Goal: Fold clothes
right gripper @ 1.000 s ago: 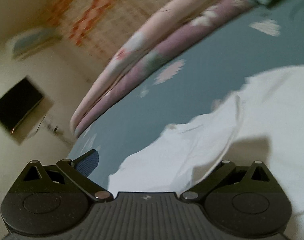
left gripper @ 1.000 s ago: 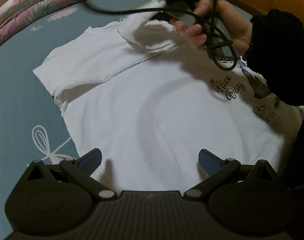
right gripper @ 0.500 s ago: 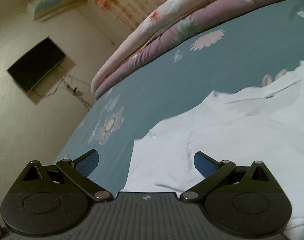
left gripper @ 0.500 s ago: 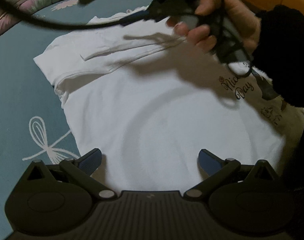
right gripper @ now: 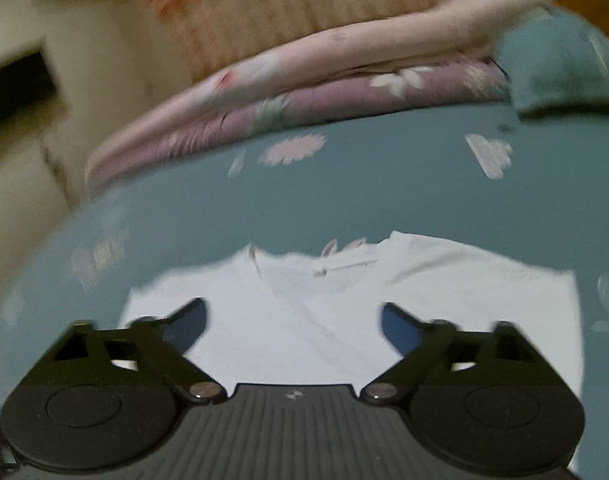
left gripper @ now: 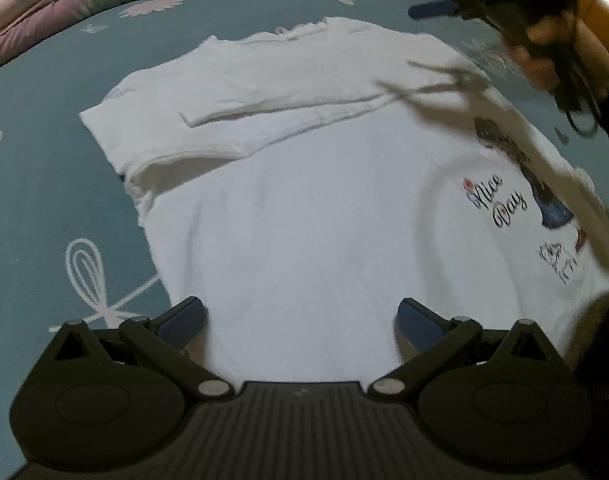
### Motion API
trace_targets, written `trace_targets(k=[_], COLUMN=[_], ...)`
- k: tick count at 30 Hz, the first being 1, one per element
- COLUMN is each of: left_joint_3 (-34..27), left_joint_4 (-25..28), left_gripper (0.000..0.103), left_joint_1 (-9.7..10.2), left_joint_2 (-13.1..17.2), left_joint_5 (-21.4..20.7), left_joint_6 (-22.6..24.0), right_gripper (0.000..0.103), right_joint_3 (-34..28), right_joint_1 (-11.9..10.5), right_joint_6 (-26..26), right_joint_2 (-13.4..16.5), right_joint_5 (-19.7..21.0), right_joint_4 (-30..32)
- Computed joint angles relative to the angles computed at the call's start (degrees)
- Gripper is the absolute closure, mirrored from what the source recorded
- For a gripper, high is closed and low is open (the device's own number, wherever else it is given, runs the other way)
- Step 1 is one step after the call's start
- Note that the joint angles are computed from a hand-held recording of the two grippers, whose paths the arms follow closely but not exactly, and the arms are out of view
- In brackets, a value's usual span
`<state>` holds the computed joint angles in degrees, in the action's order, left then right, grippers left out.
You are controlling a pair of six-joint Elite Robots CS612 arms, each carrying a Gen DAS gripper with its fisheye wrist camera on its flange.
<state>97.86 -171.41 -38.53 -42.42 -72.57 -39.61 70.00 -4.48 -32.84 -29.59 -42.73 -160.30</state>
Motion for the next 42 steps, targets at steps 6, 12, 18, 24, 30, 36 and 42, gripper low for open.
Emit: trace_targets(k=[6, 12, 18, 24, 30, 36, 42], left_joint_3=[1.7, 3.03, 3.26, 3.33, 2.93, 2.39, 2.67], left_joint_4=[0.86, 0.83, 0.09, 0.06, 0.41, 1.29, 1.06], left_gripper=[0.001, 0.001, 0.001, 0.001, 0.001, 0.001, 0.001], left_joint_1=[-0.31, -0.4, -0.2, -0.06, 0.02, 0.14, 0.45], left_joint_2=[-1.45, -2.12, -2.0, -2.04, -1.87, -1.78, -1.92], left_joint_5=[3.39, 4.27, 3.74, 3.52, 3.19, 2.98, 3.11], left_joint_6=[-3.25, -5.81, -6.1, -6.07, -6.04, -5.54, -5.12], right_gripper=[0.054, 0.066, 0.082, 0.09, 0.091, 0.09, 0.087], right_joint_3=[5.11, 9.18, 9.74, 10.37, 11.0, 11.13, 11.96], right_joint_1=[3.6, 6.94, 7.86, 7.97, 7.75, 8.0, 5.7], right_joint_6=[-23.55, -38.91, -43.0, -41.66, -43.68, -46.09, -40.18], right_joint_2=[-2.99, -3.7, -2.89, -3.15, -4.32, -4.27, -6.09], right_joint_5=[-4.55, -10.13, -13.19, -13.05, -11.27, -13.12, -8.89], right_joint_4=[3.53, -0.47, -3.38, -4.94, -2.83, -0.36, 2.71])
